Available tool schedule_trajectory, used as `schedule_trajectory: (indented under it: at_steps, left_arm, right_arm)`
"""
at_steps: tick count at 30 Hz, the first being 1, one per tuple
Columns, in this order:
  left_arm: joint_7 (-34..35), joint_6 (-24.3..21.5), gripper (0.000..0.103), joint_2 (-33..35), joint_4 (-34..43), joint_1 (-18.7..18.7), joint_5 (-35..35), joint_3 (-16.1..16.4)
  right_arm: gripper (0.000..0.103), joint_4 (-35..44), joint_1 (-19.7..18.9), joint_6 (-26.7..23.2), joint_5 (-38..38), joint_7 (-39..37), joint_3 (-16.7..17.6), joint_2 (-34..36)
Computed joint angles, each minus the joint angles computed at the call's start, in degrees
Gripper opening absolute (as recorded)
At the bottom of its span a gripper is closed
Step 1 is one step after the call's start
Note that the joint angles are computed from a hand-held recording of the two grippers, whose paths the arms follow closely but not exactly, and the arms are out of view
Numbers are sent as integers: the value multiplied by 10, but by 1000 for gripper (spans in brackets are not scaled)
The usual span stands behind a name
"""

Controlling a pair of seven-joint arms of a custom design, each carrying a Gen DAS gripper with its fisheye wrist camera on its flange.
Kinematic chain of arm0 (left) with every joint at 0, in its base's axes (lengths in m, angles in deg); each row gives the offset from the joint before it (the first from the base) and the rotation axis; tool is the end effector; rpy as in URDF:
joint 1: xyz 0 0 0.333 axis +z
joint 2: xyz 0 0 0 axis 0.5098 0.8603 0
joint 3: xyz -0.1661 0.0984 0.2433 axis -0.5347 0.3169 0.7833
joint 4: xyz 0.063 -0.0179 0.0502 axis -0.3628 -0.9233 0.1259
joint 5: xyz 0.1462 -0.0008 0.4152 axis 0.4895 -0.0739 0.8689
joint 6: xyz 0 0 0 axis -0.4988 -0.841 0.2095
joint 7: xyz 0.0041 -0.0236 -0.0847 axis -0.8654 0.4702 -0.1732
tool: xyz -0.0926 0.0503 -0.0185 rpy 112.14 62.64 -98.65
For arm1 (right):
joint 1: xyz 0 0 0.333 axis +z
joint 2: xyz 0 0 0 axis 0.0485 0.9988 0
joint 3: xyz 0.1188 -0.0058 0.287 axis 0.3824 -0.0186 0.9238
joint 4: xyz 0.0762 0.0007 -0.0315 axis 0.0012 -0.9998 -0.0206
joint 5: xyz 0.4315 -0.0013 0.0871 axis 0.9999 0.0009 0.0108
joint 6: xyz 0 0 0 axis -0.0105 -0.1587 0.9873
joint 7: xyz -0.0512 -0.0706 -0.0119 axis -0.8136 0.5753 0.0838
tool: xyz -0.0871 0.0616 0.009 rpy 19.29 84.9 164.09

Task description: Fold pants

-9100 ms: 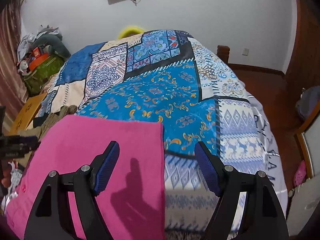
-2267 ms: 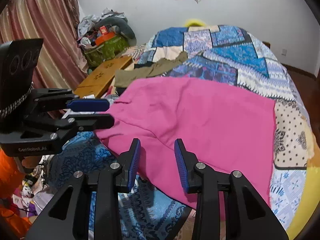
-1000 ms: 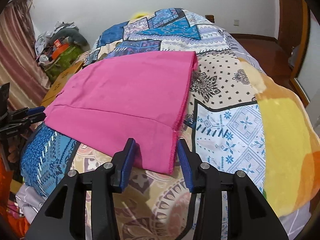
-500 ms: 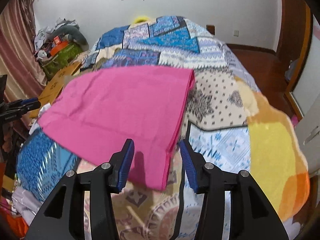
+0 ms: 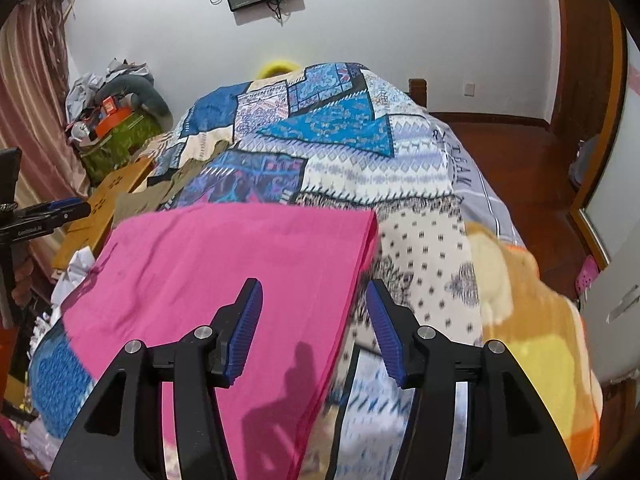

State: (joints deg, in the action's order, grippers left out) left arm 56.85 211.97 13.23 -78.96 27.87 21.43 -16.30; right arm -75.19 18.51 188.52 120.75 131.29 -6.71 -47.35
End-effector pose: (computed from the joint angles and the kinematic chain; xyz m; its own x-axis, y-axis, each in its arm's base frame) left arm 0.4872 -0.0730 0.4716 0.0478 -0.9987 0.0179 -0.7680 -0.0482 -0.6386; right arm 0.4907 0.0853 0.4824 0.4353 -0.8782 -0.1981 -0.7152 -0.2036 -0.6686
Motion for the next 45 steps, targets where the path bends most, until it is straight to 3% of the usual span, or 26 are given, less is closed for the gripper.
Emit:
schedule_trajectory:
  at_steps: [12, 20, 23, 24, 26, 27, 28, 30, 33, 37, 41, 45]
  left_arm:
    - [40, -30, 71, 146, 94, 0, -102, 23]
    - [144, -56, 71, 182, 110, -9, -239, 25]
    - [156, -54, 72, 181, 107, -3, -251, 17]
    - [164, -55, 69, 181, 107, -3, -259, 17]
    - [214, -57, 54, 178, 105, -11, -316, 24]
    - [222, -57, 51, 175, 103, -10, -325, 23]
    - [210, -49, 47, 172, 99, -6, -306, 16]
    - [197, -34, 42, 165, 90, -4, -283, 9]
    - [166, -17, 39, 158, 78, -2, -247, 3]
    - [135, -9, 39, 155, 71, -1, -208, 2]
    - [99, -7, 40, 150, 67, 6, -155, -3]
    - [-59, -1, 45, 121, 45, 61, 26, -44]
  right_arm:
    - [51, 112, -13, -2, 30, -21, 9, 145]
    - [51, 191, -48, -44, 41, 4, 29, 245]
    - [51, 213, -58, -66, 47, 8, 37, 271]
    - [51, 217, -61, -72, 46, 9, 39, 276]
    - [46, 221, -64, -72, 56, -1, 45, 282]
    - [39, 221, -66, -73, 60, -6, 48, 284]
    - [30, 223, -67, -80, 64, -11, 49, 286]
    - [22, 225, -68, -84, 67, -17, 52, 288]
    - [9, 218, -62, -57, 35, -13, 56, 288]
    - [5, 212, -57, -31, -4, -10, 58, 288]
    - [2, 196, -50, 11, -95, 29, 54, 286]
    - [3, 187, -56, 3, -140, 58, 48, 274]
